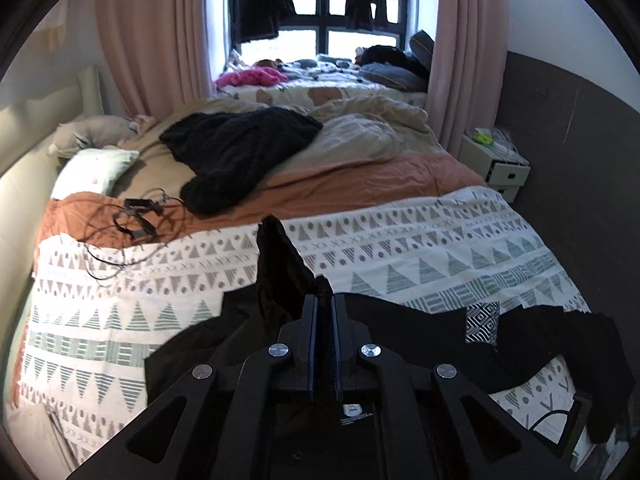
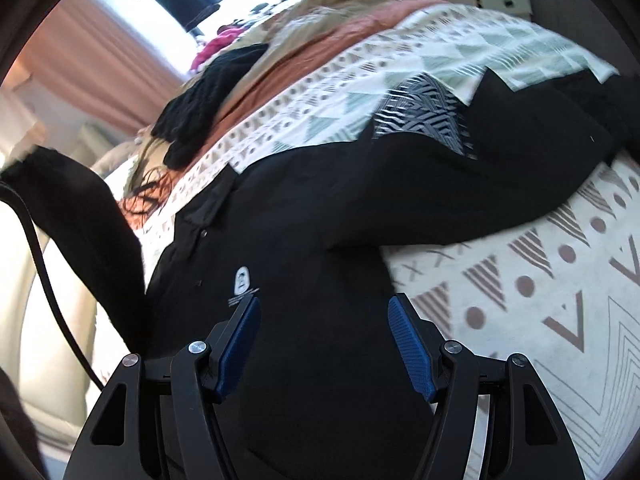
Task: Fold large clothes
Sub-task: 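Lift the sleeve with the left tool, fold it across the shirt back, release, then move the right tool to the other sleeve and grasp it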
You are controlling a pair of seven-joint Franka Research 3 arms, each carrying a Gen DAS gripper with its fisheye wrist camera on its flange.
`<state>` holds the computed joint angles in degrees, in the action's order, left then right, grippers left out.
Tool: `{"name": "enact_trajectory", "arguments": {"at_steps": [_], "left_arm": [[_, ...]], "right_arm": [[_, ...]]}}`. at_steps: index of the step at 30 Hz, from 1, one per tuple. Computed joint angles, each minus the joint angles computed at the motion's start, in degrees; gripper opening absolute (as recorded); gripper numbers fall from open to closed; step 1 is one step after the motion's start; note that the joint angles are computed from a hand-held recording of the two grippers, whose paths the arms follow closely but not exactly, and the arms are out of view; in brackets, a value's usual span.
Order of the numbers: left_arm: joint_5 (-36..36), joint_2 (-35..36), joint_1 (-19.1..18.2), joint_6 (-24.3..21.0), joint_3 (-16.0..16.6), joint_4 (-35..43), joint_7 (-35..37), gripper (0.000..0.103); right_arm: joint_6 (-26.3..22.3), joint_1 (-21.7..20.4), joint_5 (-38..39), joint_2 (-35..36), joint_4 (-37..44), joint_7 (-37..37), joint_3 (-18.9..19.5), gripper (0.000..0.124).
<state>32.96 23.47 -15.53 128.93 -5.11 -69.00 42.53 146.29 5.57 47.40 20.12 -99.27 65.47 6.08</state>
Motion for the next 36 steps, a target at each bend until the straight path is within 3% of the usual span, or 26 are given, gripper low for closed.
{"name": "enact_trajectory", "arguments": {"at_steps": [2,4,7,13,21,29,36], "left_arm": [[-3.69,3.11,0.85,0.59,-1.57,2.63,3.13,0.014],[-5.78,4.71,0.89,1.14,-2.08,3.45,5.7,0.037],[-3.27,3.43,-0.76,3.15,-0.49,0.18,4.91,0.063],[-0.85,-2.67,0.3,5.59,0.29,-9.24,1.2,0.065],[1.23,-15.22,5.3,8.31,-0.48,-27.11,-6.57,0.065],[3.62,-23.87,9.9,9.47,-2.1,-40.0,-9.64,0.065],[5.41,-25.82,11.94,11.42,-2.93,-46.51,-12.49,0.066]], "right_arm": [[-0.75,-0.76,0.45,0.83,0.91,0.52,-0.32,0.066],[-0.96,-1.31,0.52,1.63,1.73,1.6,-0.64,0.066],[-1.54,-1.86,0.0,2.77,2.9,3.33,-0.87,0.066],[-1.93,-2.36,-1.43,4.13,4.2,5.09,-0.63,0.066],[-0.74,-2.51,-1.43,4.89,4.49,5.76,-0.21,0.066],[5.13,-4.32,-0.56,7.32,5.25,8.21,-0.63,0.066],[8.41,-7.86,2.42,9.43,6.46,8.8,0.45,0.066]]}}
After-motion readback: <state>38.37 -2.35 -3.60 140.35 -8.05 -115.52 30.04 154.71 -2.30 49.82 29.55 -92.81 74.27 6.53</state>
